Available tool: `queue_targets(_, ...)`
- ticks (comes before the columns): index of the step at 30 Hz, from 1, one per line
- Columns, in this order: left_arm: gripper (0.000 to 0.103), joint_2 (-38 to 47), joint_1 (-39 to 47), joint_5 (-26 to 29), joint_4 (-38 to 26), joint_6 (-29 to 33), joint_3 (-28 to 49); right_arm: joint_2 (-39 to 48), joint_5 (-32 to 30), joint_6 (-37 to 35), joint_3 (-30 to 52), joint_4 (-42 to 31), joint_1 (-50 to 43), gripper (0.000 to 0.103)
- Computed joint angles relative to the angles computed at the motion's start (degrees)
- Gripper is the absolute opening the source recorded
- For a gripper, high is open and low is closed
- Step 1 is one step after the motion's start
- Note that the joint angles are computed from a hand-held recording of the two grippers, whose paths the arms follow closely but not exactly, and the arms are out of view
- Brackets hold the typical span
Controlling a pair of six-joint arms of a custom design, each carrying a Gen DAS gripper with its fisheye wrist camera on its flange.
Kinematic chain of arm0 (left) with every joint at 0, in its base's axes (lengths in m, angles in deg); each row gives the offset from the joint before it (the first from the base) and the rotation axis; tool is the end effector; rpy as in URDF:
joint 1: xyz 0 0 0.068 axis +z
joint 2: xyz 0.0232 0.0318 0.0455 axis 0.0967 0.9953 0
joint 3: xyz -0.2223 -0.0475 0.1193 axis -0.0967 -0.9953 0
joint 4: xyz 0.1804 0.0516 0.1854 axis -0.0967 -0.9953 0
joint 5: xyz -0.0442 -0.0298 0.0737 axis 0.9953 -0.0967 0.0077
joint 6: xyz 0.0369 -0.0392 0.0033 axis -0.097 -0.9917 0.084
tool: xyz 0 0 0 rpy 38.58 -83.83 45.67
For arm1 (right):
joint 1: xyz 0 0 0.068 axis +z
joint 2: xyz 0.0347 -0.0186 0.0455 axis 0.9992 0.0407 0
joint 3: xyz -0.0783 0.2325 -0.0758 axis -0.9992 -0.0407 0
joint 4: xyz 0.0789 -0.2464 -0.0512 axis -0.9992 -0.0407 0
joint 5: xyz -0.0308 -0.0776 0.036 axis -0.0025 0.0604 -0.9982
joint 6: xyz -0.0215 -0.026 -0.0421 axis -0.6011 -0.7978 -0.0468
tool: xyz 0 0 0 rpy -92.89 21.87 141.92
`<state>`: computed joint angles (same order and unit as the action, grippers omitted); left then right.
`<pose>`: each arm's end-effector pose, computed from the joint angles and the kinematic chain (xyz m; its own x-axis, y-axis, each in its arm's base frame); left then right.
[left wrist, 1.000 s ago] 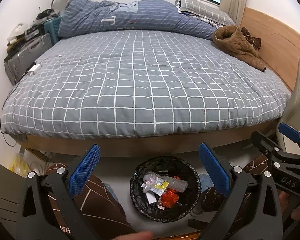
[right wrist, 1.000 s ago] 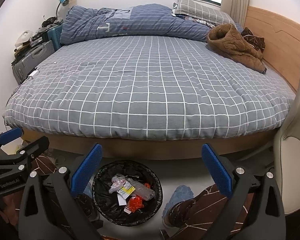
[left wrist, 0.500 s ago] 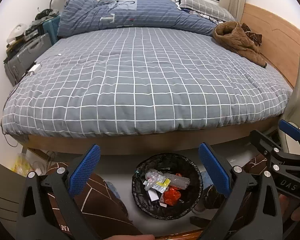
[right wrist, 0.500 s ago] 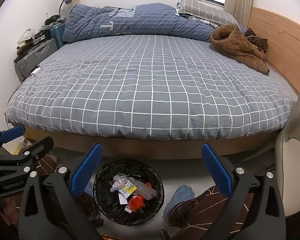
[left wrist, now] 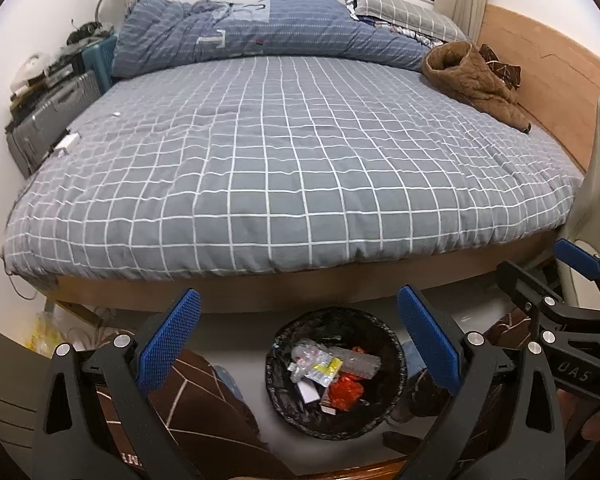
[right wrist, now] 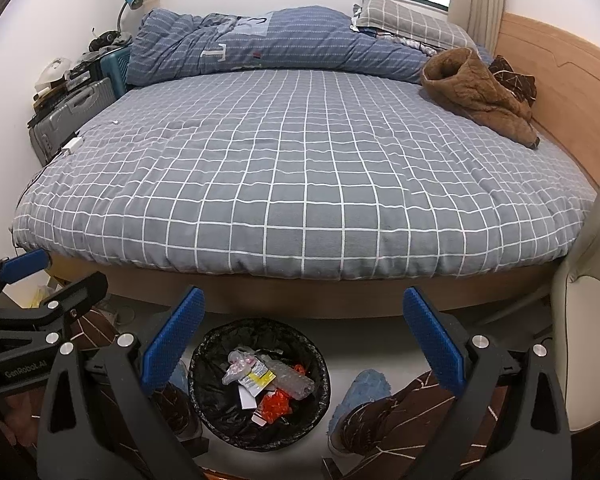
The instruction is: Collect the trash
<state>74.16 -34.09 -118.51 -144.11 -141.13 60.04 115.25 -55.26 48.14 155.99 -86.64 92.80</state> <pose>0.2661 -0.1951 0.3957 -0.7117 -0.3038 -0.6333 -0.3754 0.9266 -0.0226 0.3425 0.0407 0.4007 -0.6391 -0.3520 -0.6838 -0.4826 0.8758 0.0002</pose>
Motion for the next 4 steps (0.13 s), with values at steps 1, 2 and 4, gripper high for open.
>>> queue_targets(1,0.097,-0.08,-0.08,-0.25,0.06,-0.10,-0.01,0.03,0.03,0.11,0.14,-0.06,0.02,0.095)
queue_targets(2,0.097,-0.16,-0.12,-0.30,0.21,-0.12,-0.07,0.06,0.03,0.22,0.29,-0.13,0.03,0.095)
queue_targets(4,0.097,-0.28,-0.03,-0.13,0.21,-0.57,-0.12,0.16,-0.09,0.28,0.69,-0.32,-0.18,0.095)
